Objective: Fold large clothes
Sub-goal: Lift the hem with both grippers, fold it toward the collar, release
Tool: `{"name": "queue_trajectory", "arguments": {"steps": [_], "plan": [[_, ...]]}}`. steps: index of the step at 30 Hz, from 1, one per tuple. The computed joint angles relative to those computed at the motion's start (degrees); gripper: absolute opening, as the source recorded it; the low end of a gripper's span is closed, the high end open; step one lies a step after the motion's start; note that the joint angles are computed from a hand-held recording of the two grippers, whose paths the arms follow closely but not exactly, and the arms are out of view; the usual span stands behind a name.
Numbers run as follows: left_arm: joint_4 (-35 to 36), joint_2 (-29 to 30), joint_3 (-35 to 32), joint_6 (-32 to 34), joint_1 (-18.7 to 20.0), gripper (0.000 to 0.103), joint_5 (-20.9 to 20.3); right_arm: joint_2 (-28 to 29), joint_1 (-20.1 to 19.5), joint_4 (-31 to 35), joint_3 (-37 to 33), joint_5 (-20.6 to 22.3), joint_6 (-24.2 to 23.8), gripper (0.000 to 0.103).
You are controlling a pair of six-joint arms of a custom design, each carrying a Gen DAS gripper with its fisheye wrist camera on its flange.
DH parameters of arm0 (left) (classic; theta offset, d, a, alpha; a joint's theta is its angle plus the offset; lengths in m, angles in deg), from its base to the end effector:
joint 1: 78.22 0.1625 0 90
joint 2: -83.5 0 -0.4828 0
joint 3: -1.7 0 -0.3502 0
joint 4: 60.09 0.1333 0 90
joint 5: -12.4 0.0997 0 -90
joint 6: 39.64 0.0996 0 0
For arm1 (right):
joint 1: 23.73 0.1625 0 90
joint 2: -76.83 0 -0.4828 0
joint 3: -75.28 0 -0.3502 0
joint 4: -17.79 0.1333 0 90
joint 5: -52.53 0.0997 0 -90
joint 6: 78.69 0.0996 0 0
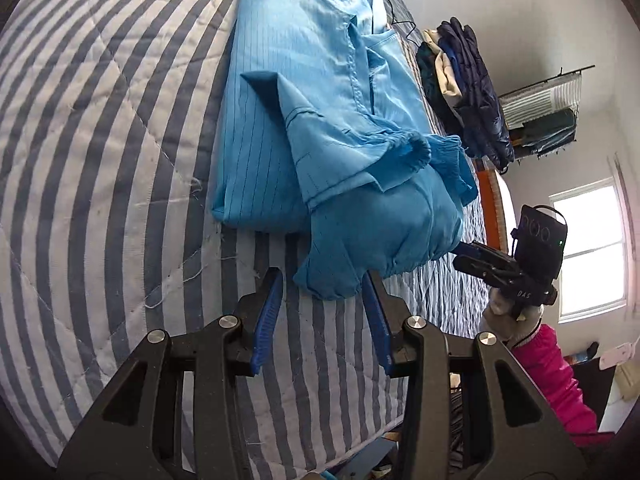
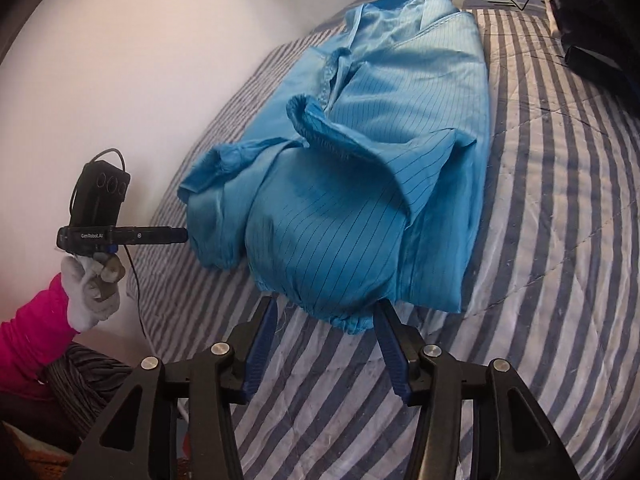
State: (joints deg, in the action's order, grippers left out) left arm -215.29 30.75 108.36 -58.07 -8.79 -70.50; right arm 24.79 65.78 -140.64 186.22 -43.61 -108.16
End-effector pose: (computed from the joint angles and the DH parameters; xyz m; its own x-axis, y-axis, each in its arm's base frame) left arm -0.0800 -0.6276 0.1864 -0.9984 0.0190 -0.0531 0.0305 0.9741 -0.2241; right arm 0.1176 -0.5936 0.1621 -0.8696 -0.4623 0.1733 -0.4817 0.8715 -0.0922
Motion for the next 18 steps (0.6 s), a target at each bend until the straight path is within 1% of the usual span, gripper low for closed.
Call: {"name": "queue_trajectory", "arguments": {"steps": [3, 5, 6, 7, 8, 10, 11, 13, 16, 18], "plan": [[-0.2, 0.7, -0.6, 0.4, 0.7, 0.041, -1.6, 1.2, -0.1, 0.1, -0.8, -0.1, 0.7, 0.055], [-0.1, 1.6, -1.0, 0.5, 1.0, 0.041, -2.9, 1.5, -0.5, 1.0, -1.2, 0.6, 1.2, 0.053], [0.4, 1.9, -1.2, 0.7, 1.2, 0.041, -3.6, 1.7, -0.6, 1.5, -1.5, 1.0, 1.5, 0.045], [0.8, 2.3, -1.5, 1.0, 1.3, 0.041, -4.0, 1.8, -0.7, 2.1, -1.6, 1.4, 1.6, 0.036], [0.3, 2.6, -1.5, 1.3, 1.3, 0.041, -4.4, 1.9, -0.8, 2.8, -2.0, 2.1, 1.8, 0.034], [-0.8, 2.9, -1.7, 1.7, 0.9, 0.030, -4.5, 2.1, -0.8, 3.0, -2.2, 3.1, 1.5, 0.025], [-1.2, 2.8, -1.9, 2.0, 0.6, 0.020, -4.5, 2.1, -0.8, 2.8, -2.3, 3.4, 1.4, 0.023], [-2.9, 2.4, -2.0, 2.6, -0.1, 0.019, -4.3, 2.0, -0.8, 2.5, -2.5, 4.6, 1.1, 0.016], [-5.3, 2.1, -2.9, 2.6, -0.3, 0.019, -5.8, 1.5, -1.5, 2.5, -3.2, 8.2, 1.5, 0.013], [-6.1, 2.5, -4.2, 3.0, -0.6, 0.018, -5.3, 1.2, -1.7, 2.4, -3.9, 10.4, 1.8, 0.013]]}}
